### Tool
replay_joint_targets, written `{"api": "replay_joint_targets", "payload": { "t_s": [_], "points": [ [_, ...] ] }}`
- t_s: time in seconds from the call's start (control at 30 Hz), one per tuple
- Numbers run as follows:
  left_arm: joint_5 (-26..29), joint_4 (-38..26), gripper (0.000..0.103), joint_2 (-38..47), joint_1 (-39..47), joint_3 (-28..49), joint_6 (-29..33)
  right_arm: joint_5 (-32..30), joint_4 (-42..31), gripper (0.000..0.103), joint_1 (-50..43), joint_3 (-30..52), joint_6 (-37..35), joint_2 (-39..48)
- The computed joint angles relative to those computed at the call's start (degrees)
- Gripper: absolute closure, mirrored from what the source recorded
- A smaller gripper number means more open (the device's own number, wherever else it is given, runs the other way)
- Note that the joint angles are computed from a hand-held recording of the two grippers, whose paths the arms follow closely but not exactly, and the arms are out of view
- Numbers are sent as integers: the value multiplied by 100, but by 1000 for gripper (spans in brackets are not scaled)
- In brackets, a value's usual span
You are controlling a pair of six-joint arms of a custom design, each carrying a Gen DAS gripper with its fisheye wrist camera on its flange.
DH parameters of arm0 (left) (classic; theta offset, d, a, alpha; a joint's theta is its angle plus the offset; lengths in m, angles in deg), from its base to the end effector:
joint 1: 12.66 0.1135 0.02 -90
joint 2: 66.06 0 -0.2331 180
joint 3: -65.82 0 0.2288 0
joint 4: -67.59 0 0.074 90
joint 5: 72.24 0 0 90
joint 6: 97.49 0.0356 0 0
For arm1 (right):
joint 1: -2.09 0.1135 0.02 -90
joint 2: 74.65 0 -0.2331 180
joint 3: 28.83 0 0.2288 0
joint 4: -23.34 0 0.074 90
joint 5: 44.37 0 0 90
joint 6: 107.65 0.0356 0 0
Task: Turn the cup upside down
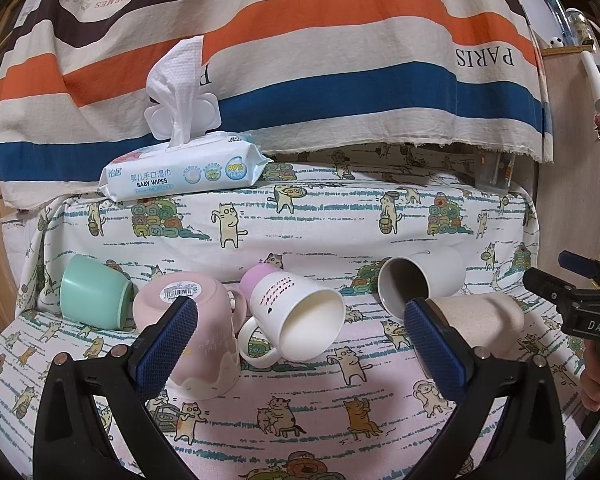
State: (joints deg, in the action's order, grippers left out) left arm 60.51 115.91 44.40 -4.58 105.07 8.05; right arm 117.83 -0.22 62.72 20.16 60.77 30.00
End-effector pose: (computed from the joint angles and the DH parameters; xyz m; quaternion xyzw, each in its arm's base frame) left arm 0.2682 0.0137 0.0763 0.2515 0.7613 -0.1920 0.5660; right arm 0.1393 0.1785 0.0667 0.1791 0.7862 -0.1341 0.5761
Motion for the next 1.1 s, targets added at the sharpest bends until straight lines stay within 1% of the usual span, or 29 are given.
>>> {"api": "replay_joint_targets", "payload": {
  "t_s": [0.13, 0.27, 0.33, 0.53, 0.7, 1.1],
  "points": [
    [1, 4, 0, 0, -2, -3, -1, -28, -83, 1, -16, -2, 132, -3],
    [1, -14, 0, 9, 1, 22, 3, -122, 170, 1, -136, -157, -69, -154],
    [1, 0, 0, 14, -3, 20, -2, -135, 202, 1, -153, -213, -16, -194],
    [-60, 107, 0, 13, -39, -40, 15, -133, 128, 1, -170, -278, 152, -260],
    [-67, 92, 0, -3, -39, -55, 23, -93, 29, 1, -151, -215, 169, -229],
    [-102, 178, 0, -5, -60, -110, 88, -143, 105, 1, -183, -264, 134, -256]
  ]
}}
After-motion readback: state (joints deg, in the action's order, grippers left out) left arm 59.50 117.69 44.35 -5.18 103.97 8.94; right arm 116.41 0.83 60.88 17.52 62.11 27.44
